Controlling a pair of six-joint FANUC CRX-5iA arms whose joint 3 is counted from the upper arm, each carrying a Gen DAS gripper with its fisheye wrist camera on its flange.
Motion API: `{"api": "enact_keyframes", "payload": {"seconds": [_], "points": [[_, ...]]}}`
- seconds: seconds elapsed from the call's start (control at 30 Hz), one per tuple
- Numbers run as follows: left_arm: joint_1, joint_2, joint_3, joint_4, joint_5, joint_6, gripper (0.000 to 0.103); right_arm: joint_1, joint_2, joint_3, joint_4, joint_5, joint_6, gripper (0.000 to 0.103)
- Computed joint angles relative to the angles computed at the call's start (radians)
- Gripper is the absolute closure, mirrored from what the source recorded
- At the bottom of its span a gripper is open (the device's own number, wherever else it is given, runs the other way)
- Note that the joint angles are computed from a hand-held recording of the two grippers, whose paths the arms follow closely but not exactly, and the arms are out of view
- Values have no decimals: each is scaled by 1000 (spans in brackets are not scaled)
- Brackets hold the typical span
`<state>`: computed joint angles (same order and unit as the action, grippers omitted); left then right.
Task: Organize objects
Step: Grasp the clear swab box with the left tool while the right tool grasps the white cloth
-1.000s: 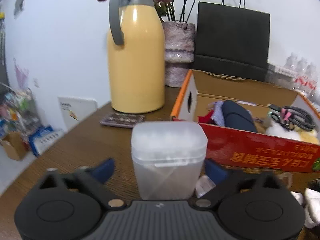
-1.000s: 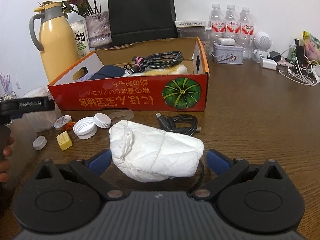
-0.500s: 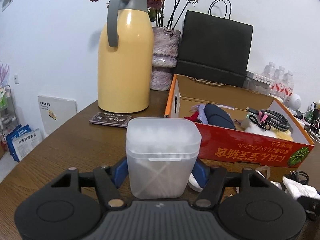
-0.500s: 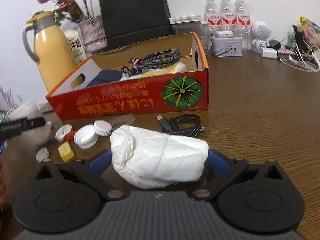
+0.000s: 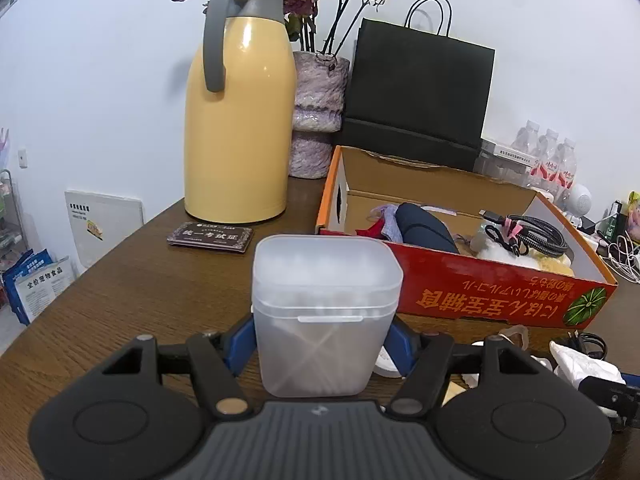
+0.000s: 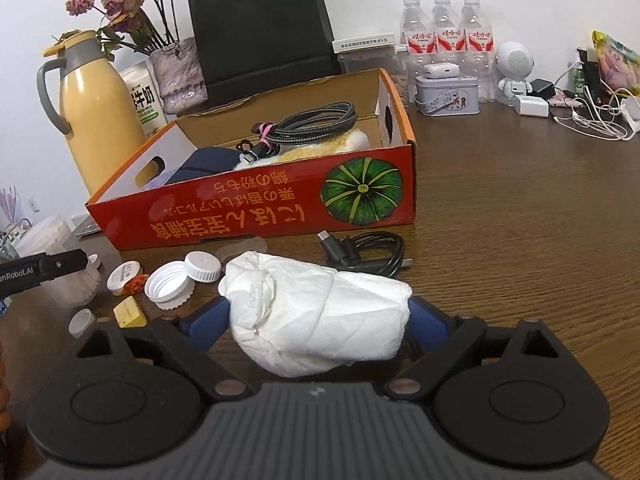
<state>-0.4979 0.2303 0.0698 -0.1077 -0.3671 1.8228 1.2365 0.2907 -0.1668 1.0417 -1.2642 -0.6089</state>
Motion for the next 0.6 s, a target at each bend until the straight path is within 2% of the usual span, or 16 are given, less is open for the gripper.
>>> {"api": "enact_keyframes", "payload": {"seconds": [0.37, 0.6], "points": [[0, -8, -21, 27, 27, -33, 37, 18, 5, -19, 68, -40, -37, 14], [-2, -32, -59, 50, 84, -62, 37, 30, 22, -24, 135, -82, -45, 14]]}}
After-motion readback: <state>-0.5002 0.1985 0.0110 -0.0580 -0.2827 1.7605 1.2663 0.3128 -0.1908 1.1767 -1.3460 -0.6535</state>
